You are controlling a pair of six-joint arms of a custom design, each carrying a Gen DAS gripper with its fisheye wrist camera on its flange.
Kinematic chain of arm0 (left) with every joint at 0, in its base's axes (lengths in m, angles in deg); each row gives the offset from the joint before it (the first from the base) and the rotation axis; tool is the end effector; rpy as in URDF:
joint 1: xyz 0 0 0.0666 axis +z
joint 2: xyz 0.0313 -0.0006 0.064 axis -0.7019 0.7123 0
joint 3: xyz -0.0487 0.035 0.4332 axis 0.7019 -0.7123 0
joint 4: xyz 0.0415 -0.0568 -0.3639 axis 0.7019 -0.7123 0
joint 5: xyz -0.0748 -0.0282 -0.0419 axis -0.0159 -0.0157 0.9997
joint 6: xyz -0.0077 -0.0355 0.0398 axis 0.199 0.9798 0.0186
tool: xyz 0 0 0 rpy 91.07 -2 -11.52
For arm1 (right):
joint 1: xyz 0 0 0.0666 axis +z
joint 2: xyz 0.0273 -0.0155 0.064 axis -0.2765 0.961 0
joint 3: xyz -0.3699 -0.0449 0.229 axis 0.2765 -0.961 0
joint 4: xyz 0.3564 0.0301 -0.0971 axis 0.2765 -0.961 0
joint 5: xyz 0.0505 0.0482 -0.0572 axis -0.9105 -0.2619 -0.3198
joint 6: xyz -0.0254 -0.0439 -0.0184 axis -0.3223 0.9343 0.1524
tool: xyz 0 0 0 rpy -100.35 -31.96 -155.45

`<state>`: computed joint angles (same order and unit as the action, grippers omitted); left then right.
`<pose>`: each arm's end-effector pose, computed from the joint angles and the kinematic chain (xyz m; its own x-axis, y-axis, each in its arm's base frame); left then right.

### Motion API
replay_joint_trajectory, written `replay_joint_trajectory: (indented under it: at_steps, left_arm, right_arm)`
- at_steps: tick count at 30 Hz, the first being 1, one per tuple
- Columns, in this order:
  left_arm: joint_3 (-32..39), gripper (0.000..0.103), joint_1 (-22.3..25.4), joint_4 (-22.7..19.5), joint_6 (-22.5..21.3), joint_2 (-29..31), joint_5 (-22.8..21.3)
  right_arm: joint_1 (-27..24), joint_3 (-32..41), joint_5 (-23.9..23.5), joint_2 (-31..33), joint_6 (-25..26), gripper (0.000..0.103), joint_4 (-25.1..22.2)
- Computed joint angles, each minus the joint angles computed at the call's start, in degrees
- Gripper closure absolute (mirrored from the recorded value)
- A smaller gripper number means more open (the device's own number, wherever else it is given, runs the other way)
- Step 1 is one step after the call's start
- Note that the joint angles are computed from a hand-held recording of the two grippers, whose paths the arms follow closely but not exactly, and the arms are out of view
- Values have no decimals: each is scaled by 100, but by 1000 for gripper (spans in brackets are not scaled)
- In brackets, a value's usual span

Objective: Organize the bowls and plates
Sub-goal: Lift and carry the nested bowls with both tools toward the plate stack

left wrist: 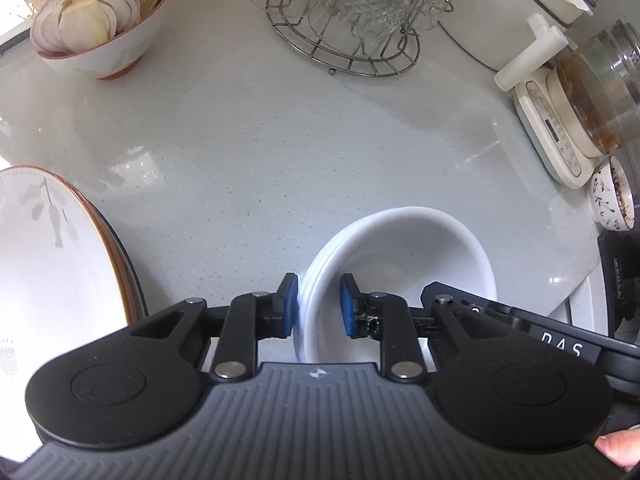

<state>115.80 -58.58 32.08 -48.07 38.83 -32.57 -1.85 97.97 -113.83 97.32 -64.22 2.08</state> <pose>0.6553 -0.1648 0.2795 -0.8531 -0.4584 -0.2491 -0.4030 0.8823 -0.2433 0.6600 0.1865 0.2765 -0.9691 -0.0514 -0.2413 -0.1859 0.7952 0.5772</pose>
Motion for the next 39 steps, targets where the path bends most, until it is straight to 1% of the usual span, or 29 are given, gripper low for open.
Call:
replay_joint_trajectory:
  at_steps: [3, 13, 16, 18, 21, 24, 26, 29, 34, 39]
  left_arm:
    - [43, 77, -10, 3, 10, -19, 42]
    - [143, 77, 35, 67, 72, -174, 193]
    - [174, 77, 63, 57, -2, -239, 279]
    - [176, 77, 74, 59, -124, -295, 314]
    - [133, 76, 96, 112, -239, -385, 318]
    - [-5, 76, 156, 274, -291, -513, 365]
    - [-52, 76, 194, 274, -366, -574, 392]
    - [-182, 76, 262, 335, -451, -718, 414]
    - [-518, 76, 460, 563, -515, -1020, 640]
    - [-867, 76, 621, 739, -692, -1365, 726]
  right_arm:
    - [-32, 114, -36, 16, 43, 80, -149]
    - [-131, 361, -181, -27, 143, 80, -316]
    - [-128, 363, -150, -115, 136, 80, -327]
    - [-127, 353, -141, -173, 88, 80, -329]
    - [-81, 322, -73, -270, 1, 80, -270]
    - [-24, 247, -16, -352, -47, 80, -212]
    - [13, 212, -11, -375, -217, 80, -187]
    - [121, 218, 76, -417, -326, 80, -128]
    - [269, 186, 187, -540, -478, 80, 38]
    - [425, 146, 263, -660, -739, 80, 201]
